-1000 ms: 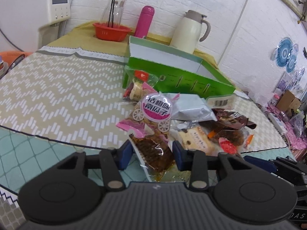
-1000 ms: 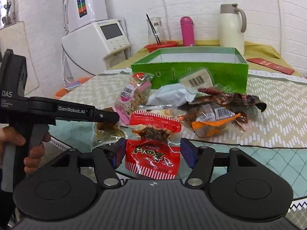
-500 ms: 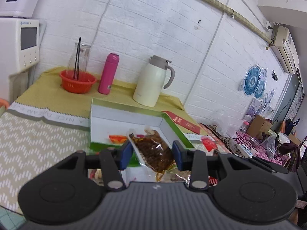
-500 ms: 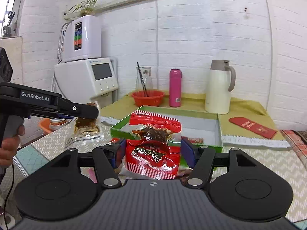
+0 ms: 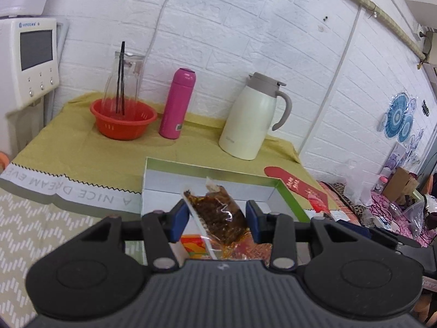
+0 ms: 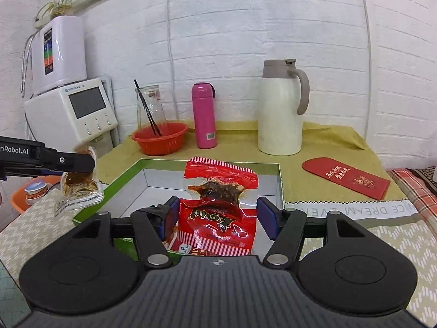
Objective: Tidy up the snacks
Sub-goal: 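Carry the red jerky packet into the green box and open the right gripper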
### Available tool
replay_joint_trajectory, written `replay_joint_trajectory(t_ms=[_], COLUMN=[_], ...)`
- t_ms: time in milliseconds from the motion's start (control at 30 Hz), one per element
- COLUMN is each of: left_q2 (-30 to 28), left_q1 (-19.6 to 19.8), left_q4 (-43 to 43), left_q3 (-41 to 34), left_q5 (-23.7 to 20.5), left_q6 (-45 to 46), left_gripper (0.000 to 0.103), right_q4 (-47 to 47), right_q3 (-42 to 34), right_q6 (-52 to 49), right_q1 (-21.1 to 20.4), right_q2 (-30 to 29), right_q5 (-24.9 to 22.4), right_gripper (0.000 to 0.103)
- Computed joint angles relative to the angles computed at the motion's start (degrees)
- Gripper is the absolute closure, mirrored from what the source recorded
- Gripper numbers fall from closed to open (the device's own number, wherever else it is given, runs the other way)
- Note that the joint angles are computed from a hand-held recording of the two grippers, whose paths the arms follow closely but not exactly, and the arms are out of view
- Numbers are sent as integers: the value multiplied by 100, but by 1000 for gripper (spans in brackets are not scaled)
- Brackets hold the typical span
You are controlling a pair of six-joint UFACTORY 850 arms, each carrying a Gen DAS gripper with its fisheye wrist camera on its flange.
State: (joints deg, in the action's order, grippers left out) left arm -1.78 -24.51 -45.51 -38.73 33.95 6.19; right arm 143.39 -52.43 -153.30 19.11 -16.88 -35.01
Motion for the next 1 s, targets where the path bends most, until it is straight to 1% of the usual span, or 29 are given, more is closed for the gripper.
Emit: replay_joint_trajectory(t_ms=[67, 200, 367, 400, 433, 500, 567, 633, 700, 833, 1000], left_q2=[-179, -486, -744, -777, -795, -787, -748, -707, -664, -548, -328], left_q1=[183, 420, 607, 632, 639, 588, 448, 341, 223, 28, -267], left_q4=[182, 353, 655, 768, 895, 918, 597, 360, -117, -690, -1271], left_q3=[-115, -304, -442, -455, -441, -376, -282, -255, -304, -309, -247], left_q5=[-175, -393, -566, -576, -508, -232, 259, 511, 566, 629, 721], left_q6=[-86, -133, -341, -427, -565, -757, -714, -476, 16, 491, 1025], left_gripper=[64, 64, 64, 67, 64, 21, 12, 11, 11, 11, 11], right_q4=[9, -166, -435, -487, -483, -510, -303, -61, -23, -146, 15], right_q3=[-188, -605, -947, -999, -1010, -1056, -969, -853, -763, -568, -243], right_q6=[-7, 122, 279, 293, 251, 158, -190, -552, -580, -286, -450], right_q1=[29, 91, 169, 185, 190, 195, 200, 193, 157, 66, 42], right_q2=[-186, -564, -890, -933, -957, -1014, -975, -910, -819, -592, -245], right_q5=[130, 463, 766, 832, 820, 768, 624, 398, 235, -37, -150], right_gripper=[2, 2, 1, 0, 0, 0, 0, 0, 0, 0, 0])
